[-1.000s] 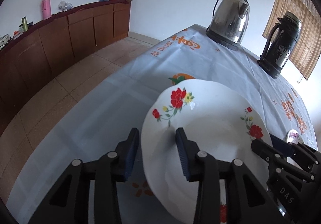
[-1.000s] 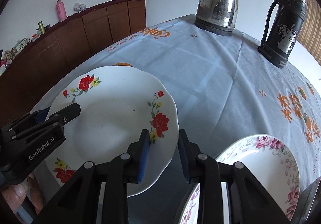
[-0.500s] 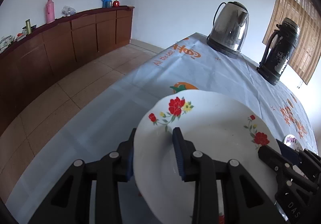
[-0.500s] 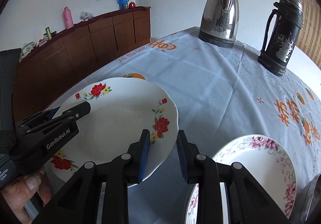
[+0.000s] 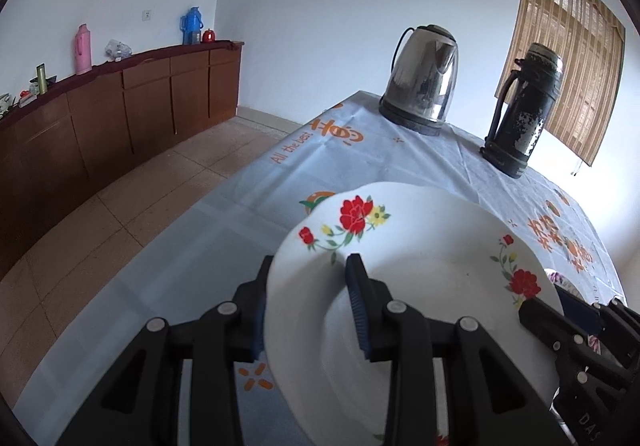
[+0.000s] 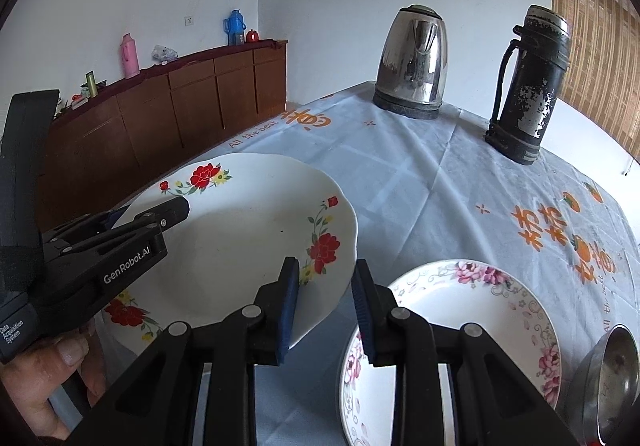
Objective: Organize plates and bowls
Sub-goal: 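Lift the red-floral plate and carry it toward the plate stack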
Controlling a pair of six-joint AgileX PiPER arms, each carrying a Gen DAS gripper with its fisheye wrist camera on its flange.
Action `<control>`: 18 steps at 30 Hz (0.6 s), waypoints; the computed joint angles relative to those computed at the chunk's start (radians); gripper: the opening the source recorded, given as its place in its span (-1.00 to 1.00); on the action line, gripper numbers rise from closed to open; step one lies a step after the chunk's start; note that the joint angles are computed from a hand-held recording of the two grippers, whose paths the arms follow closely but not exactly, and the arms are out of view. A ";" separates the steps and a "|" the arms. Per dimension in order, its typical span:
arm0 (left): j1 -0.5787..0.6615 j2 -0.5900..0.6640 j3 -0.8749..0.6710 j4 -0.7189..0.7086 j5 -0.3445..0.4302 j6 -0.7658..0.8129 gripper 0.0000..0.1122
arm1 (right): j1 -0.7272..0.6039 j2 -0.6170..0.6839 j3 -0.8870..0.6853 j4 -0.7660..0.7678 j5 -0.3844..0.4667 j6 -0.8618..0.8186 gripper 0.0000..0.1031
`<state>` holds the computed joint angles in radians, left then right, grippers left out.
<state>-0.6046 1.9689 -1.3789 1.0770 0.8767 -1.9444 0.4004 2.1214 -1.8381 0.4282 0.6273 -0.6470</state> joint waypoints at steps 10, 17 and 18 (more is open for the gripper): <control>-0.043 0.019 -0.051 0.033 0.011 0.011 -0.42 | -0.046 -0.088 0.135 0.078 -0.072 -0.078 -0.44; -0.098 0.062 -0.141 0.014 0.063 0.057 -0.42 | -0.106 -0.156 0.246 0.192 -0.108 -0.202 -0.44; -0.107 0.073 -0.164 0.008 0.077 0.071 -0.42 | -0.117 -0.162 0.256 0.209 -0.109 -0.221 -0.44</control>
